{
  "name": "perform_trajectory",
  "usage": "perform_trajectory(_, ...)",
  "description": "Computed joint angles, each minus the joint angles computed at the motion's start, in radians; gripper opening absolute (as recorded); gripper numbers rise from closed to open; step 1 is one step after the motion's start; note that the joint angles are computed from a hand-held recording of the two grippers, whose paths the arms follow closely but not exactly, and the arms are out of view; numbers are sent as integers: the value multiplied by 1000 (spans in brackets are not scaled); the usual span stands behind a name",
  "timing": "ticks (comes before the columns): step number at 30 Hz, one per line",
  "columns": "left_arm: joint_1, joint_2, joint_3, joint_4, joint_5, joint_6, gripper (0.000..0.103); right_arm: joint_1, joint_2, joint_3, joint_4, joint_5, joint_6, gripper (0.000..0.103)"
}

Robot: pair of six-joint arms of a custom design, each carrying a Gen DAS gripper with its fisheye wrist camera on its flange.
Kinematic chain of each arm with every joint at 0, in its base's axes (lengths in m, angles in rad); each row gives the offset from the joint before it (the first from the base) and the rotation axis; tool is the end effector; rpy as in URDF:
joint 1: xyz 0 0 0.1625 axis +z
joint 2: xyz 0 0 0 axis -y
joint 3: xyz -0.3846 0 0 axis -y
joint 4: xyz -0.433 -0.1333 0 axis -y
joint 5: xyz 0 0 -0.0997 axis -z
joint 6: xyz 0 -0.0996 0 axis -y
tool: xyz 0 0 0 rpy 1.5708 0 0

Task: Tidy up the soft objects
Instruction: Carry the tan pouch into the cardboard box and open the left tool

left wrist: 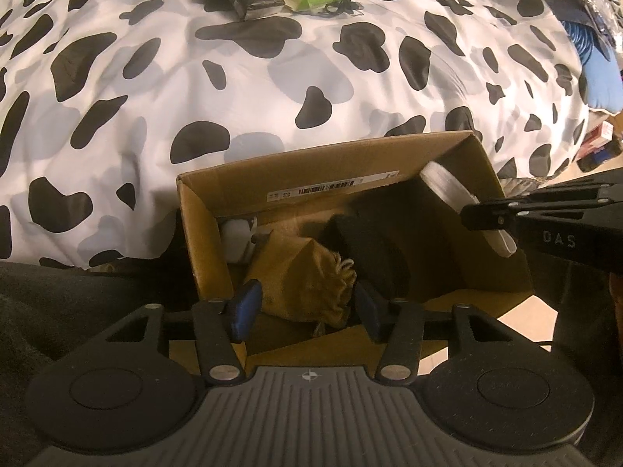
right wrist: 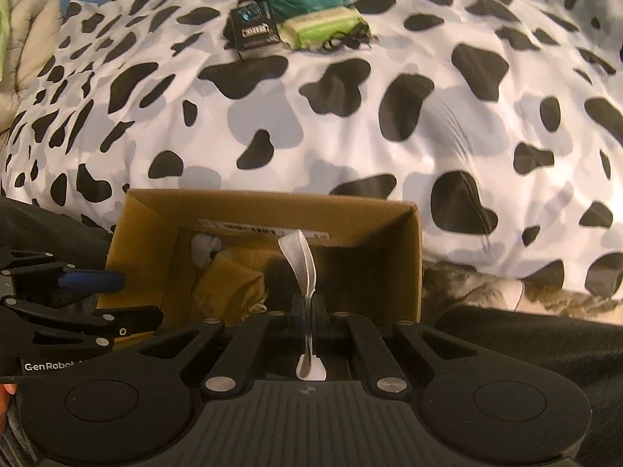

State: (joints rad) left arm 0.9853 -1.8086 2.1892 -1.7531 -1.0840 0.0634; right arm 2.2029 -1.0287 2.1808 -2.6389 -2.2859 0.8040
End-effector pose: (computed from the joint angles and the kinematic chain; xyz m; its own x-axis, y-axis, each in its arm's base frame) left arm -0.0666 -0.4260 0.2695 -0.6500 0.6159 -0.4452 0.5841 0.7797 0.2257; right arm 0.3311 -0.3370 0.0131 -0.8241 0.2386 0.5138 0.0068 0.9110 -0.4123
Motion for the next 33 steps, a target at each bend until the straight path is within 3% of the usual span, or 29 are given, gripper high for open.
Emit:
perform_trajectory(2, 1, 0, 0, -4, 0, -2, 52, -5, 2, -4, 7, 16, -2, 12)
perform_trajectory(4, 2, 0, 1, -7, 2, -5, 52, -5, 1, -5, 14, 13, 10, 45)
perform_trajectory(6, 3, 0, 0, -9, 6, -9, 52, 2, 2, -7, 15, -7, 18, 64)
perform_trajectory(10, 3, 1, 0, -11, 8, -15, 52, 5, 4, -9, 14, -21, 16, 86)
perform_trajectory(15, 2, 3, 0, -10, 14, -21, 52, 6, 8, -16, 25, -32, 10, 97)
perform_trajectory(26, 5, 13, -6, 0, 38, -51, 52, 3, 16, -32, 85, -43, 35, 103)
perform_trajectory(33, 12, 6, -2, -34, 41, -66, 69, 9, 18, -37, 100, -66, 48, 103)
